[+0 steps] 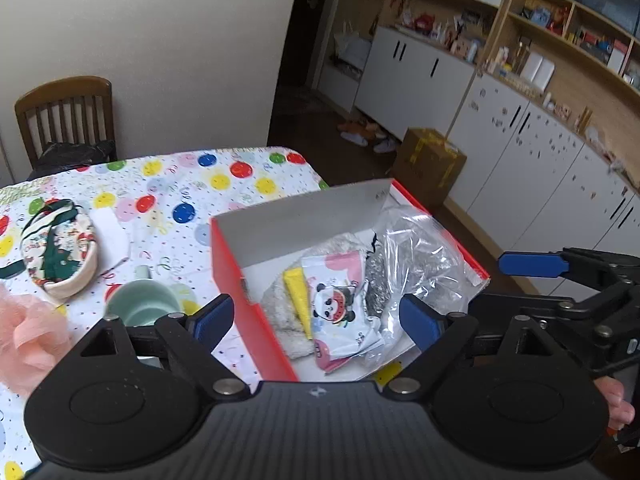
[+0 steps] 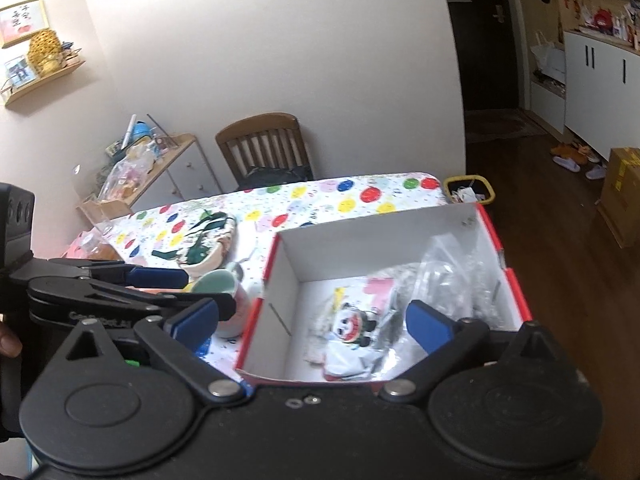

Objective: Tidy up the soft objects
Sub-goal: 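Withdraw both grippers from the box toward the green sponge and pink bath puff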

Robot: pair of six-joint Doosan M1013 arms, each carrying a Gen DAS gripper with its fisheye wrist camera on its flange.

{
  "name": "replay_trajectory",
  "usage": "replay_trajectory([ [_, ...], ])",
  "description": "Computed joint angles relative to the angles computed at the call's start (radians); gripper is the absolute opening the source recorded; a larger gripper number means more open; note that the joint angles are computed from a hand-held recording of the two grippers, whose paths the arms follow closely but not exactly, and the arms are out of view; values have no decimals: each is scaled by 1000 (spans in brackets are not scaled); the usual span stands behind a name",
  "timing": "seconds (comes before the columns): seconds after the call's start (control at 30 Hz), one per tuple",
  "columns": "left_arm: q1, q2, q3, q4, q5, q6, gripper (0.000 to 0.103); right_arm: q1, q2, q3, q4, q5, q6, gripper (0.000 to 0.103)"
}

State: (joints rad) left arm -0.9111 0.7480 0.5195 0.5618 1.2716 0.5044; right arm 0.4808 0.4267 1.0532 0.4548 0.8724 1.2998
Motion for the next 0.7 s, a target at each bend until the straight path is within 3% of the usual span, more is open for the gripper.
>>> replay_trajectory([
  [0.13,-6,-82,147,41,-68,-71,92,20,3,-8,-5,3,-4,101],
  [0.2,-10,-116,206,68,-83,-103,102,31,6,-12,-5,5,-6,101],
  [0.3,-16,-174,306,113,-119,-155,103,47,11,-20,-12,9,-4,101],
  [0.7,-32,-378,629,245,-42,-312,103,119,43,-73,-66,25,43,101],
])
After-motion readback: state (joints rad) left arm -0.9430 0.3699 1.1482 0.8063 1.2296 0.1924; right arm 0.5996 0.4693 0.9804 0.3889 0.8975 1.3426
